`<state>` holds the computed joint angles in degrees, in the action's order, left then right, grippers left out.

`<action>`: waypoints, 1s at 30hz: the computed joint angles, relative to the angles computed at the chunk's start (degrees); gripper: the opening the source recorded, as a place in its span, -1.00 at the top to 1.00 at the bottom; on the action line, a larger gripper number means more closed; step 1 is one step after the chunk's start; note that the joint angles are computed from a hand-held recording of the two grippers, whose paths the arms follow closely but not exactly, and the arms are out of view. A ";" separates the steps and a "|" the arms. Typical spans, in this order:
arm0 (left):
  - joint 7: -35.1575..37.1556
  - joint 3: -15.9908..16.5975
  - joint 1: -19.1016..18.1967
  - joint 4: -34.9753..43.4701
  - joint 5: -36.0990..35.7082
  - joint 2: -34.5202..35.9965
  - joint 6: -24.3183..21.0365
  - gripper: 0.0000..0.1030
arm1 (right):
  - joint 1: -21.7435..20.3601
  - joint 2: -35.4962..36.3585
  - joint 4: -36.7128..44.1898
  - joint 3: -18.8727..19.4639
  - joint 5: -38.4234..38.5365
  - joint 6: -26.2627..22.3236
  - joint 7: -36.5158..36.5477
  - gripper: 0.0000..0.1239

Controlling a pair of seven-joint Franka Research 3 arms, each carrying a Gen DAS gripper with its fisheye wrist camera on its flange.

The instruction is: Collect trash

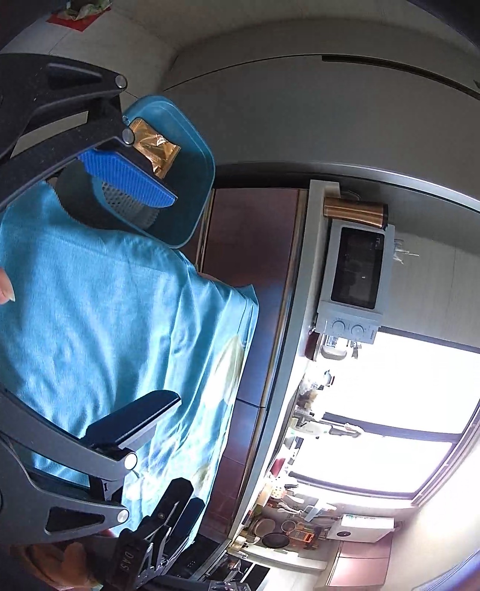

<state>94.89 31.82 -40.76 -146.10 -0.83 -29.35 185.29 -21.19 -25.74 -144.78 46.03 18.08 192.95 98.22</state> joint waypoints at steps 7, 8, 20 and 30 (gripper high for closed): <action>-6.56 -14.40 12.13 -2.51 3.34 1.76 5.78 -0.89 | -5.90 -11.33 -6.94 4.24 3.71 1.78 3.97 -0.56; -7.32 -15.34 12.89 -2.76 3.92 1.69 6.14 -0.89 | -6.55 -12.58 -7.59 4.69 3.93 1.75 4.66 -0.56; -15.26 -28.54 25.87 -5.52 9.62 1.82 11.00 -0.89 | -7.64 -23.61 -14.77 5.46 2.30 0.94 12.73 -0.56; -20.61 -34.51 33.14 -6.17 15.08 1.70 14.30 -0.89 | -8.50 -27.86 -16.66 5.19 -1.30 0.08 18.27 -0.56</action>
<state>74.28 -2.70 -7.62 -152.27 14.25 -27.65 199.59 -29.69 -53.60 -161.44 51.22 16.78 193.03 116.50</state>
